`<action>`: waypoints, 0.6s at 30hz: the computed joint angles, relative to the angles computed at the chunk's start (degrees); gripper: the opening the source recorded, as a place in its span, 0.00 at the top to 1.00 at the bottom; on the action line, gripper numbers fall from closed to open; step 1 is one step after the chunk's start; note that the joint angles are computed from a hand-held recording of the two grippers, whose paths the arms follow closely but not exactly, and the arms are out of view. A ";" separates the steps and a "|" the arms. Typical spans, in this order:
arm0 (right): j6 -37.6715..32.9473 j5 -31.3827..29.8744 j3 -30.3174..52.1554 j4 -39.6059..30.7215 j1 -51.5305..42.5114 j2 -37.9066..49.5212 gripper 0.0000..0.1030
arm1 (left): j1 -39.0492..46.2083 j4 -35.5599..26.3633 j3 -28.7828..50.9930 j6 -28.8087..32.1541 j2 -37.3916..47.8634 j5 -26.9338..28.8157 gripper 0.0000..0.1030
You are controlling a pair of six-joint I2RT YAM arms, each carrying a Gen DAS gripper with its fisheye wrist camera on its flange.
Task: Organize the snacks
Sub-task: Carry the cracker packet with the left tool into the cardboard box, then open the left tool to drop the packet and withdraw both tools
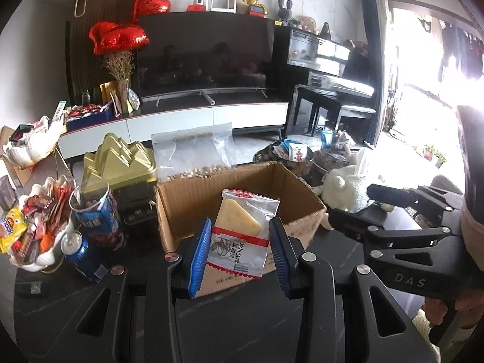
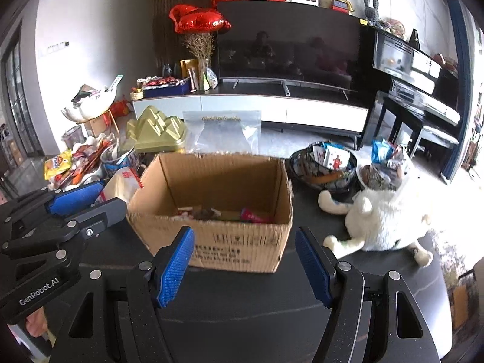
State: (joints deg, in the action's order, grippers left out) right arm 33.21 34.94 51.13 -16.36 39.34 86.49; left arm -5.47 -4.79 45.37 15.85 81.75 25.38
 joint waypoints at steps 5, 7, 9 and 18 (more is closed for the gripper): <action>-3.22 -3.89 4.90 -1.44 -3.92 3.28 0.30 | -1.30 -2.40 6.18 -0.91 5.95 -2.00 0.63; -3.87 -4.99 6.15 -1.78 -5.16 4.50 0.28 | -1.66 -3.89 9.10 -1.41 8.68 -2.20 0.63; -4.63 -6.28 7.55 -1.96 -6.62 6.04 0.28 | -2.11 -5.07 11.92 -2.06 11.50 -2.63 0.63; -6.48 -11.77 12.45 -2.04 -12.43 12.60 0.28 | -4.87 -8.34 22.46 -4.94 22.27 -7.49 0.61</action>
State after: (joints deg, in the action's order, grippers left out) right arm 26.73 23.17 63.58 -18.41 26.91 99.09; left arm -10.34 -13.13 67.82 10.91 104.02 17.89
